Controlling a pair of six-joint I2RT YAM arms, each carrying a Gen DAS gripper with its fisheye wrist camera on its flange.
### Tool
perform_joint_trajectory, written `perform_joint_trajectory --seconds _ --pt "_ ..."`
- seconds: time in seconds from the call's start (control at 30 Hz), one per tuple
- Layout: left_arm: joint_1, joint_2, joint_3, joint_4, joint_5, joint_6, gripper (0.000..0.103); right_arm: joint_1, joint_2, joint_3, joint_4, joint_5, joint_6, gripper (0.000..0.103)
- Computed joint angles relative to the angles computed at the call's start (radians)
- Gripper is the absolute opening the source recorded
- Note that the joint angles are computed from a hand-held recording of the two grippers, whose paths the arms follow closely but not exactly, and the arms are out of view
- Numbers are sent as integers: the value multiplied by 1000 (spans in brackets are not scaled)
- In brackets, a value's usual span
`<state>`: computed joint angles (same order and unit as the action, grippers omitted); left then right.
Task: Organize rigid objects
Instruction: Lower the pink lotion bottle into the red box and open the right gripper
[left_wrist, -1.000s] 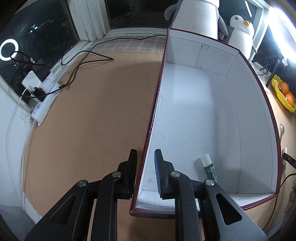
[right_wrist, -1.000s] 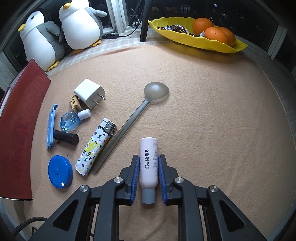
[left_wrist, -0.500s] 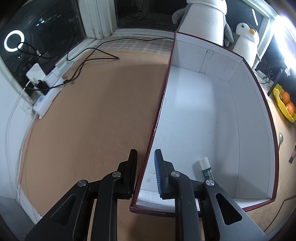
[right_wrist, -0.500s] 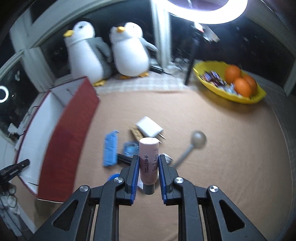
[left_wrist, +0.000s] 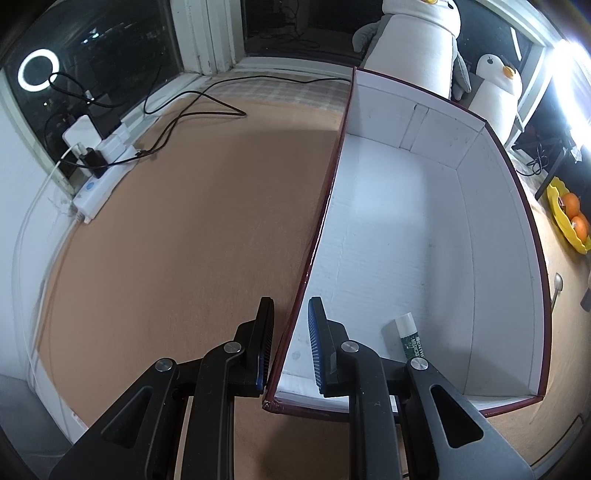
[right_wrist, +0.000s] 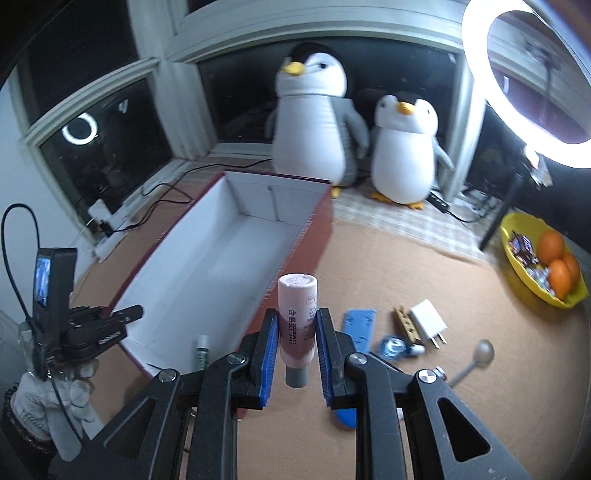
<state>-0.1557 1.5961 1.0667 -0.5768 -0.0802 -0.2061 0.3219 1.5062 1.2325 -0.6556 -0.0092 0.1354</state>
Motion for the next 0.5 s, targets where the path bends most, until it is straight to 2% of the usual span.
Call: perform_joint_trajectory --seconds 0.5 --pt "-7 -10 -13 4 -19 -8 17 154 149 111 15 -36 -6 18"
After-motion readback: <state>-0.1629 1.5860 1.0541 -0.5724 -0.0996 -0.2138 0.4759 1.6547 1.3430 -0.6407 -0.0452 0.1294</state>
